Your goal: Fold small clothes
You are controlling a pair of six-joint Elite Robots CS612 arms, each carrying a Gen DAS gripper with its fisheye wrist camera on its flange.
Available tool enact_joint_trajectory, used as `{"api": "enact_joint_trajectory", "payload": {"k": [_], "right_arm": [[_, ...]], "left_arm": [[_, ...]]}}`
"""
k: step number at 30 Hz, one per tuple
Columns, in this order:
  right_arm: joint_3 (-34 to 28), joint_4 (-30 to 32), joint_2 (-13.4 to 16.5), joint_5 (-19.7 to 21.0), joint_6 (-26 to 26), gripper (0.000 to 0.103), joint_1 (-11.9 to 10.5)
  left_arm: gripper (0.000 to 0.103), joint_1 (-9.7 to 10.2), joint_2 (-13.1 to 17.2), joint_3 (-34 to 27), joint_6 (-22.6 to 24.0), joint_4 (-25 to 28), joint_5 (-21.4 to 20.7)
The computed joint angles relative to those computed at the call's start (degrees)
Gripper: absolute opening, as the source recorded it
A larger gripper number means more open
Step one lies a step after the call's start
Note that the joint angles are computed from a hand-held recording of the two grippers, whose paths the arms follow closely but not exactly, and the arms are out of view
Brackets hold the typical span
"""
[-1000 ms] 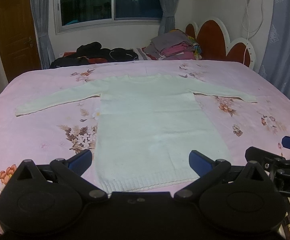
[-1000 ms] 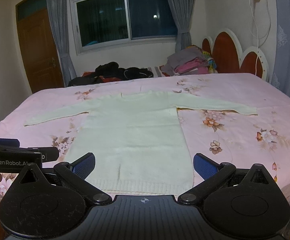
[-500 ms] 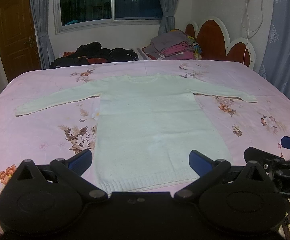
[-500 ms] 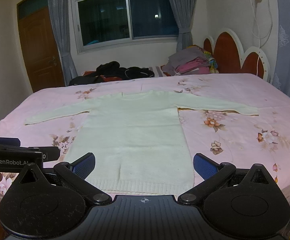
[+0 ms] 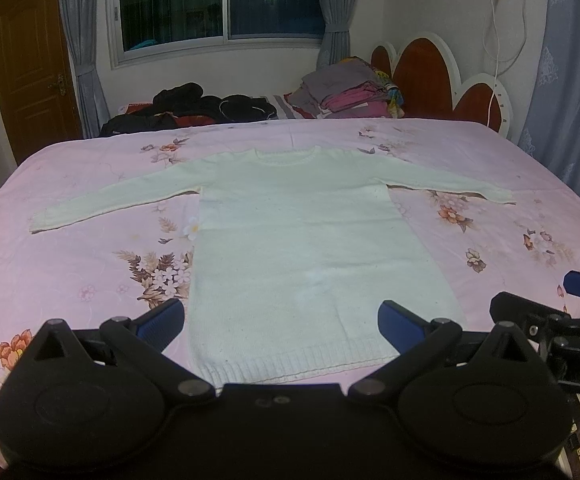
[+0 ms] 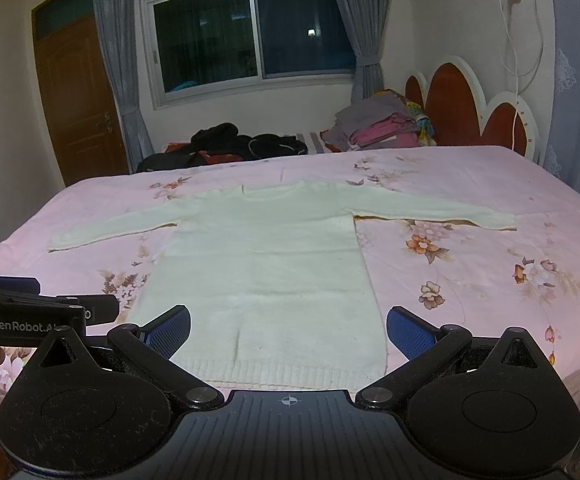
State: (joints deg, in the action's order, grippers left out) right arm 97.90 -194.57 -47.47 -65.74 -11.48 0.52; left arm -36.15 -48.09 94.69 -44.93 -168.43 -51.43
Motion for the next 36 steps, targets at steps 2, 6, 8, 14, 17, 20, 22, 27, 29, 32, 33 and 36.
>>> {"api": "enact_joint_trajectory", "payload": {"k": [2,6,8,14,17,20,22,27,29,32,33,36], "right_arm": [[-0.1,0.0,0.0,0.0,0.0,0.103,0.0],[-0.2,0.2,0.1,-0.1,0.0,0.103,-0.1],[-0.2,0.2,0.1,-0.1,0.0,0.103,-0.1],[-0.3,0.4,0.2,-0.2,-0.1,0.103,-0.1],[-0.7,1.1,0.3,-0.3,-0.3,0.103,-0.1],[-1.4,1.0,0.7,-0.9,-0.3,0.103,-0.1],[-2.0,1.0,1.0,-1.3,-0.1,0.103,0.0],[-3.5,0.7,1.9,-2.4,-0.7,0.103,0.4],[-4.2,1.0,2.3,-2.7,-1.0,0.103,0.5],[-5.5,1.5,3.0,-3.2,-1.5,0.103,0.8],[-6.0,1.5,3.3,-3.5,-1.6,0.103,0.9],[-7.9,2.0,4.4,-4.0,-1.4,0.103,1.0]], "left_arm": [[0.103,0.02,0.1,-0.1,0.0,0.1,0.0],[0.103,0.01,0.0,-0.1,0.0,0.1,0.0],[0.103,0.02,0.1,-0.1,0.0,0.2,0.0],[0.103,0.24,0.4,-0.7,-0.1,0.8,-0.3],[0.103,0.43,0.7,-1.2,-0.3,1.6,-0.4],[0.103,0.64,0.9,-1.7,-0.7,2.2,-0.5],[0.103,0.82,1.1,-2.0,-0.8,2.5,-0.4],[0.103,1.48,1.6,-2.9,-1.2,2.9,-0.9],[0.103,1.77,1.9,-3.3,-1.1,3.3,-1.2],[0.103,2.29,2.4,-4.2,-0.8,3.6,-1.7],[0.103,2.44,2.6,-4.5,-0.7,3.8,-1.9],[0.103,3.07,3.4,-5.6,-0.4,4.0,-2.7]]}}
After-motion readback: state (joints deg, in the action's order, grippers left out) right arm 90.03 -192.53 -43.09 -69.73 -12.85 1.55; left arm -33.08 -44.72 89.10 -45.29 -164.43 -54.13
